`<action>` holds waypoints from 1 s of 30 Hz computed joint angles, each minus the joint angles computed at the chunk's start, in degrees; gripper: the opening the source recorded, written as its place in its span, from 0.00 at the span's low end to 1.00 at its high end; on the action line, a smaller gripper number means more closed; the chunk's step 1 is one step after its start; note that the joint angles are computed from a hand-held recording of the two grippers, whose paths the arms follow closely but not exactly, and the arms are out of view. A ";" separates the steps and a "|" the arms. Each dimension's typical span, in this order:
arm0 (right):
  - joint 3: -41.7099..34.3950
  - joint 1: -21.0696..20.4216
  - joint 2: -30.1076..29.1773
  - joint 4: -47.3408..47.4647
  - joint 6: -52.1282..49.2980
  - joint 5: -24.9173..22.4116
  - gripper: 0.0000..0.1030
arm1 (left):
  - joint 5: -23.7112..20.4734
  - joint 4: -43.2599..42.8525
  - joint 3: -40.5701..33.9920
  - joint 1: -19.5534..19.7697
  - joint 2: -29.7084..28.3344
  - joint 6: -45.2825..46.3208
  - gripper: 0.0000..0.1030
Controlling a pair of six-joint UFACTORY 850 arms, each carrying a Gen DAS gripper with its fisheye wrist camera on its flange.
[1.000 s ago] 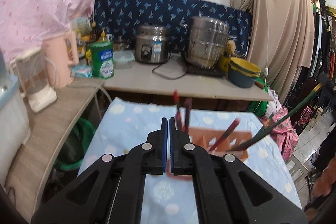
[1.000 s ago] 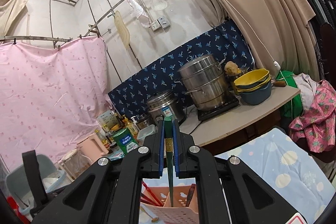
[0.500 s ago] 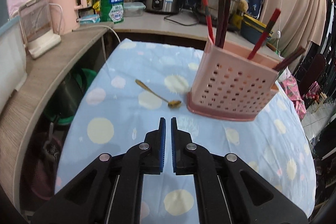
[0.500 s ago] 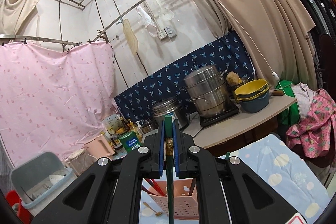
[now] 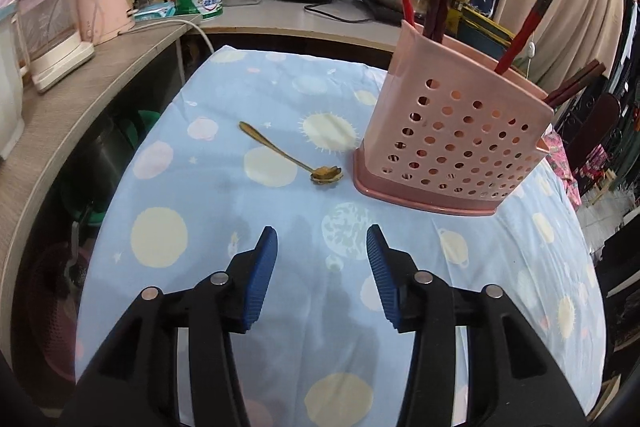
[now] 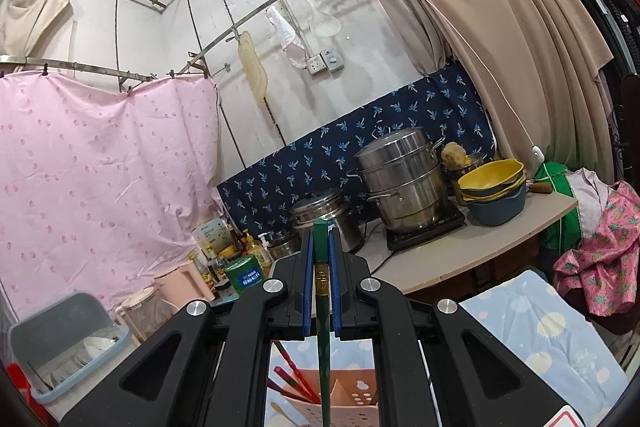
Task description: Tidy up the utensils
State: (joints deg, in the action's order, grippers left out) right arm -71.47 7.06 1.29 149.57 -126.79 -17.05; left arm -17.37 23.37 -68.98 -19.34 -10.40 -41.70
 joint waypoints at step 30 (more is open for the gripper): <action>7.01 -0.35 1.93 -16.23 16.97 -1.13 0.07 | 4.76 15.17 1.41 -0.29 1.15 -4.82 0.00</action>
State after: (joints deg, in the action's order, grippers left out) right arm -64.46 6.71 3.22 133.34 -109.82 -18.19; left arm -12.62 38.54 -67.57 -19.63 -9.25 -46.51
